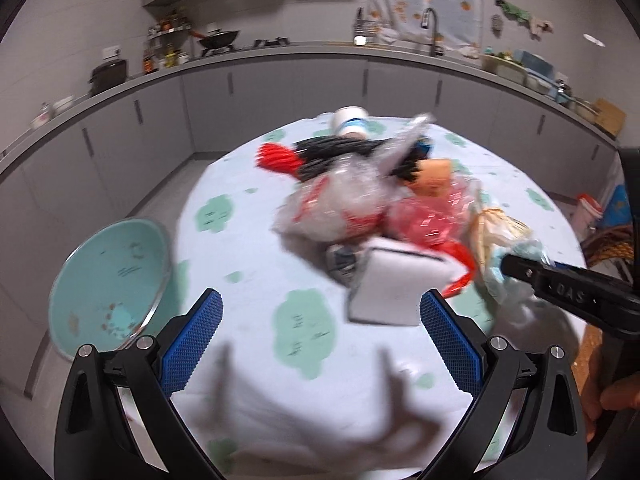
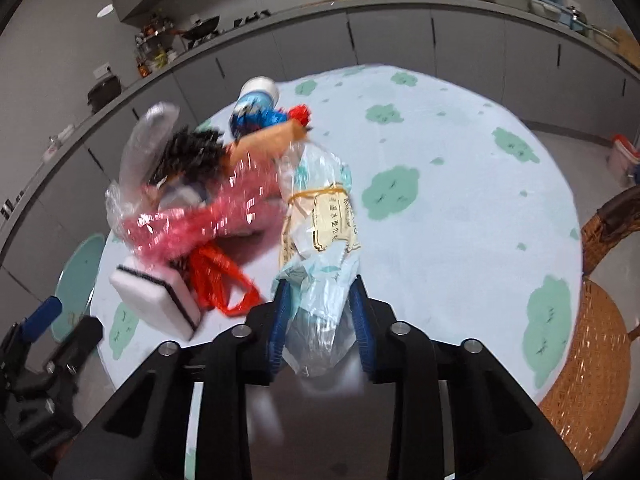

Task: Collect trash
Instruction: 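Grasp the white sponge with the left gripper while the right grasps the clear bag, then carry sponge and clear bag over the teal bucket and open both grippers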

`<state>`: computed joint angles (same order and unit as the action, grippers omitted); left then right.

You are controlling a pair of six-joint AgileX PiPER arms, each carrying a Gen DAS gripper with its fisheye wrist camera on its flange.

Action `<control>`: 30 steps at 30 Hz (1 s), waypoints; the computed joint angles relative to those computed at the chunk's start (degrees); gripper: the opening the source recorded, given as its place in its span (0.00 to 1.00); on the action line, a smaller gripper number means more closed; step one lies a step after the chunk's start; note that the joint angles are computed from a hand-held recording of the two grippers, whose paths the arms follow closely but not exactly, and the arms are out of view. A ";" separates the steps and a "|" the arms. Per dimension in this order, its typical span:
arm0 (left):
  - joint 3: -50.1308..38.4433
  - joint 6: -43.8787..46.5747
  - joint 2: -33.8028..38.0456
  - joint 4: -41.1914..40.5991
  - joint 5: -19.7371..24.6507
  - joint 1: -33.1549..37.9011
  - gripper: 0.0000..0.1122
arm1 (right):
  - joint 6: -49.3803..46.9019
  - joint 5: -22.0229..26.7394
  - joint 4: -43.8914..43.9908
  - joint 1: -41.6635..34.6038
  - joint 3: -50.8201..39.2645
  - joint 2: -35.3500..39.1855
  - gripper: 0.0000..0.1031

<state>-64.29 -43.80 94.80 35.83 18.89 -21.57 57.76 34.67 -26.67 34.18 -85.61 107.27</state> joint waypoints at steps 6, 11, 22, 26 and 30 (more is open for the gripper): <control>-5.67 0.87 5.41 -0.77 0.63 -2.57 0.87 | 10.67 -2.85 -9.18 -0.88 3.56 -4.06 0.26; -8.73 0.31 9.45 1.33 2.58 -3.96 0.82 | 13.57 -2.92 -11.93 -1.22 4.31 -4.43 0.26; -5.08 15.93 7.26 -14.72 -2.48 0.85 0.49 | 24.25 -2.41 -22.34 0.93 6.48 -5.86 0.26; -1.83 22.75 2.57 -21.93 -4.32 3.46 0.49 | 28.83 -1.58 -27.29 2.17 7.42 -7.01 0.26; 0.90 22.85 -2.03 -22.15 -5.66 5.84 0.49 | 29.95 -0.58 -29.68 3.69 6.63 -7.23 0.26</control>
